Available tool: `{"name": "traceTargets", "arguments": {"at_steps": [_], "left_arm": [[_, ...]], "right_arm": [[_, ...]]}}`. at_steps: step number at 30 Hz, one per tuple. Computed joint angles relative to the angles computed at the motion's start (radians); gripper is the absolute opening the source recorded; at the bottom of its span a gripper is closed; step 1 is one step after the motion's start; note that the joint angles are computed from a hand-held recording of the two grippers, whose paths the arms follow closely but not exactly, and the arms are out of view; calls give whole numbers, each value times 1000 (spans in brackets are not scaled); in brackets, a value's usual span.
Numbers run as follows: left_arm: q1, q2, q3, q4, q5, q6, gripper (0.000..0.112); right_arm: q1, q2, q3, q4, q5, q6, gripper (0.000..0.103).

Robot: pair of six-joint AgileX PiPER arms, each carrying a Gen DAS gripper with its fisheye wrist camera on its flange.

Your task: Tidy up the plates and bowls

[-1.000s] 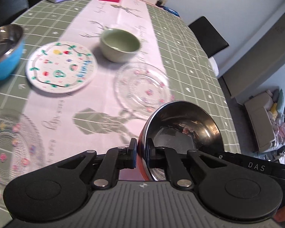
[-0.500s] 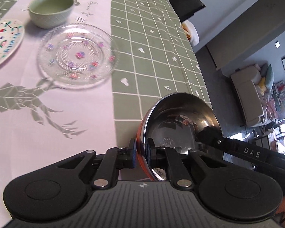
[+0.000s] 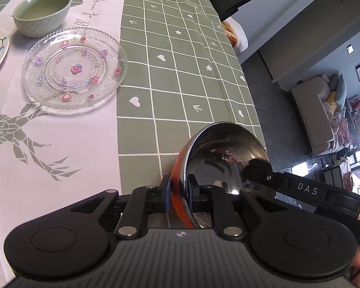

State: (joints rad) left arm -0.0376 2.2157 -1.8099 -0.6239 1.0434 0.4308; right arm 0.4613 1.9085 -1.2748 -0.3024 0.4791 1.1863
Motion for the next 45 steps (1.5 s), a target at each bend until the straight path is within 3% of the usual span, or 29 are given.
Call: {"name": "traceTargets", "arguments": {"at_steps": [5,8,10,16,21,29,34,38,42,45], "left_arm": [[1,0,1,-5,-2,-3,16],[3,-6,12,-11,-18,-4,31],[6,-12,23,-21,-30,2,48],[18,-50,67,-37,-69,50,53],[41,-97,109,-33,-95,135,57],[132,-151,134,-23,-55,275,61],[218,-186,179,-45,-56,361,61],[287,-207,225,-71,-59,436,61],[353,-214,256,-80,-71,496,62],[396,-208,260,-68,-91,538,62]], "right_arm": [[0,-3,6,-13,1,21,24],[5,-5,6,-39,12,57,40],[10,-10,9,-62,19,87,47],[33,-20,8,-114,30,134,58],[94,-24,-24,-270,107,246,62],[197,-35,-64,-478,177,386,68],[255,-28,-84,-579,117,457,69],[311,11,-141,-636,82,464,76],[358,93,-244,-615,58,395,76],[381,175,-351,-508,53,249,76]]}}
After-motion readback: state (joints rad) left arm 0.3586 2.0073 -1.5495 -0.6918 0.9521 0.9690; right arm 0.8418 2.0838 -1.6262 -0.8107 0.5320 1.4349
